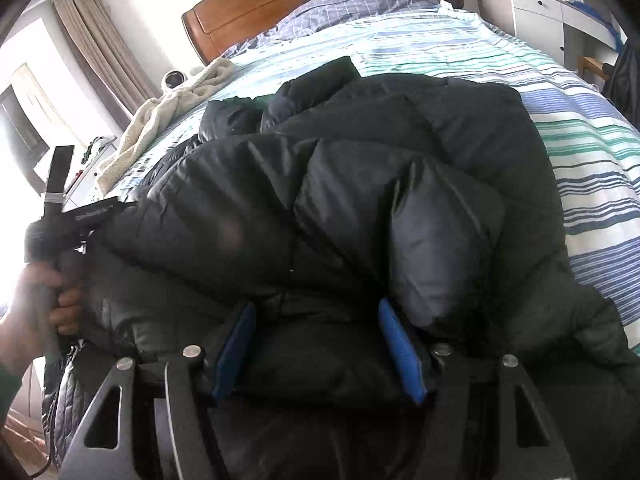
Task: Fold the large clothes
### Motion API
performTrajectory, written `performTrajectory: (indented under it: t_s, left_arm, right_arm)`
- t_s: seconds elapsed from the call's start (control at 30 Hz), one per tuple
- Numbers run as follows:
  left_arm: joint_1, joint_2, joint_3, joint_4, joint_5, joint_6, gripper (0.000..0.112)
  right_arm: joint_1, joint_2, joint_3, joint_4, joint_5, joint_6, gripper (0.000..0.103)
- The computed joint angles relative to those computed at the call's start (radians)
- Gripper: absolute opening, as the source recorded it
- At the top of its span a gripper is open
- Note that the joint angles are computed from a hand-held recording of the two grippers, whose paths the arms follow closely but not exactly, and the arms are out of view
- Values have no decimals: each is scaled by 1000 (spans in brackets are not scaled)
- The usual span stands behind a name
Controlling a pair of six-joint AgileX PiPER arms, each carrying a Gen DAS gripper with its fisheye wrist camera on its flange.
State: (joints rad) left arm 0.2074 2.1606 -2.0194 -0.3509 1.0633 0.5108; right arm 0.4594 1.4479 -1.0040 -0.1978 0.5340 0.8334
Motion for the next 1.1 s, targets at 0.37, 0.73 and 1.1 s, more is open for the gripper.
performTrajectory:
  t_s: [0.37,0.73,1.1]
  left_arm:
    - [299,39,-71,-12,49,358,102]
    - [350,116,-18,-126,-18,424,103]
    - [355,106,-3,-127,-22,433,103]
  right_arm:
    - [24,-11,22,-86,-16,90,65]
    - [40,-13,22,-133,-8,138,65]
    - [107,16,-22,-272,85,266,65]
